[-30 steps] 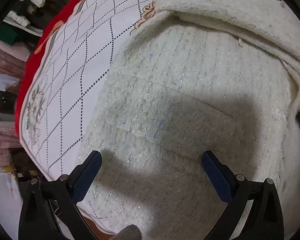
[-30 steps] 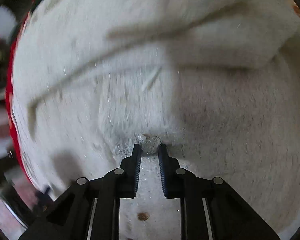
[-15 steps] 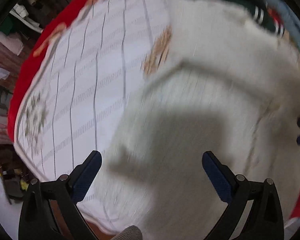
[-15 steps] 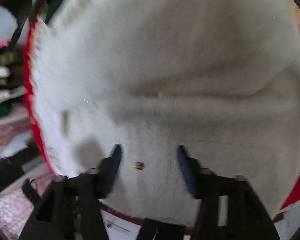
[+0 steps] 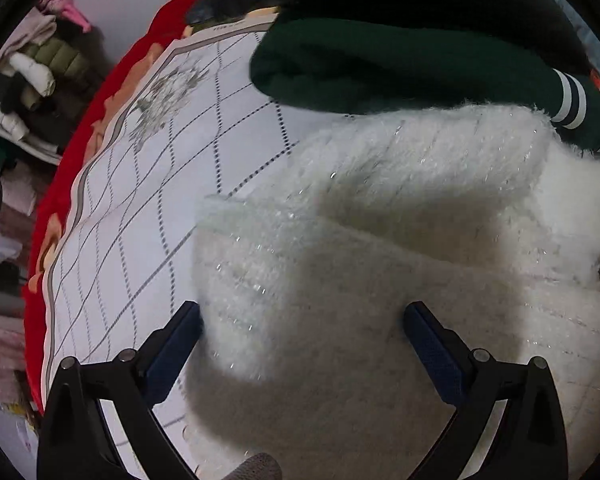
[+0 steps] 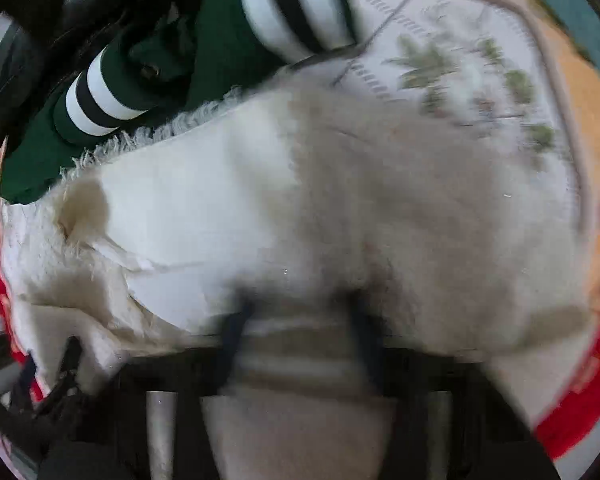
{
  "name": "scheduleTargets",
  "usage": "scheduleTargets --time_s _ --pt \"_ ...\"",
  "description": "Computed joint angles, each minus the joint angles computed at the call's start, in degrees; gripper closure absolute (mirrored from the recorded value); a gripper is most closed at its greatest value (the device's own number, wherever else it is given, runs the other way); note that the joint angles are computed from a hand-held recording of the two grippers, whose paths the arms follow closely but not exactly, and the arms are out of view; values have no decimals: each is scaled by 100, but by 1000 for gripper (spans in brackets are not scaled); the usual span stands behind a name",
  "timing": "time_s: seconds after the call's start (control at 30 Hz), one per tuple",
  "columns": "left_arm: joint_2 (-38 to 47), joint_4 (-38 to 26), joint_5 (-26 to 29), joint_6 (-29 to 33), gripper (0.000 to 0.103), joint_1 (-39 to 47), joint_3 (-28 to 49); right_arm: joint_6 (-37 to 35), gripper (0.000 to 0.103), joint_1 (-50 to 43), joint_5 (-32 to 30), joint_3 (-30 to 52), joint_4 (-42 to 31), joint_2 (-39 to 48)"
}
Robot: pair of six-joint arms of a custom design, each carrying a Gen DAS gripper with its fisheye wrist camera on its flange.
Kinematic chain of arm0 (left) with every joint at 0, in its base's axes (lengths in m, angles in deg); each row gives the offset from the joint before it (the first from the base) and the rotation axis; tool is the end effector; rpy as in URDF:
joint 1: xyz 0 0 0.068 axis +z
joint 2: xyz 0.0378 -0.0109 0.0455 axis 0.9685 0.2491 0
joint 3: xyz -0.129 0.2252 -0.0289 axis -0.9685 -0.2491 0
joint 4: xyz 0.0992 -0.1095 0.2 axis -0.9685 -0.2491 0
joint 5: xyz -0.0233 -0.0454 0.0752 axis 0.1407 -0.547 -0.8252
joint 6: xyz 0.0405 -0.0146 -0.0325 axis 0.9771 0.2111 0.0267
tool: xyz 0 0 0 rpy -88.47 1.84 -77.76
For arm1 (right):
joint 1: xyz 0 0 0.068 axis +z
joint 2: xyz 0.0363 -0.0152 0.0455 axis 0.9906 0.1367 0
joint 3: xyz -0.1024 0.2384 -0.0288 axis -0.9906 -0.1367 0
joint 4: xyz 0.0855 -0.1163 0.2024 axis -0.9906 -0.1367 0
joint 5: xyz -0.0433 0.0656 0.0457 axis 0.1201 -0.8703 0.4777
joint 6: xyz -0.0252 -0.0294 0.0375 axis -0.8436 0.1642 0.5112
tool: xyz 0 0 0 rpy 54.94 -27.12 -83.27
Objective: Fold large clothes
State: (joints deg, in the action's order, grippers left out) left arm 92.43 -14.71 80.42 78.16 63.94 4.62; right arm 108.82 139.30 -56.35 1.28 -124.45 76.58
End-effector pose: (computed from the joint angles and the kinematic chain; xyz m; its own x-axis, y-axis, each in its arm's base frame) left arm 0.2431 -0.0457 0.1403 -0.7634 0.5753 -0.2935 0.5176 0.8168 0.2548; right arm 0.0960 0.1507 0.1704 -0.6478 0.7579 0.0769 0.7599 0.6356 0.1362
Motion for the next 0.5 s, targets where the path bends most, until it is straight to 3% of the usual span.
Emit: scheduleTargets --time_s 0.07,0.17,0.27,0.4,0.5 --pt "-96 88 -29 75 0 -62 -93 -192 94 43 154 329 -312 271" --pt "-180 112 36 70 0 -51 -182 -3 95 352 896 873 -1123 264" --pt "240 90 133 20 0 45 112 175 95 244 1376 1043 -1690 40" --pt "462 -275 209 -154 0 113 531 -824 91 -682 535 778 -1238 -16" --pt "28 -496 304 -214 0 355 627 -690 88 -507 434 1193 -1516 -344"
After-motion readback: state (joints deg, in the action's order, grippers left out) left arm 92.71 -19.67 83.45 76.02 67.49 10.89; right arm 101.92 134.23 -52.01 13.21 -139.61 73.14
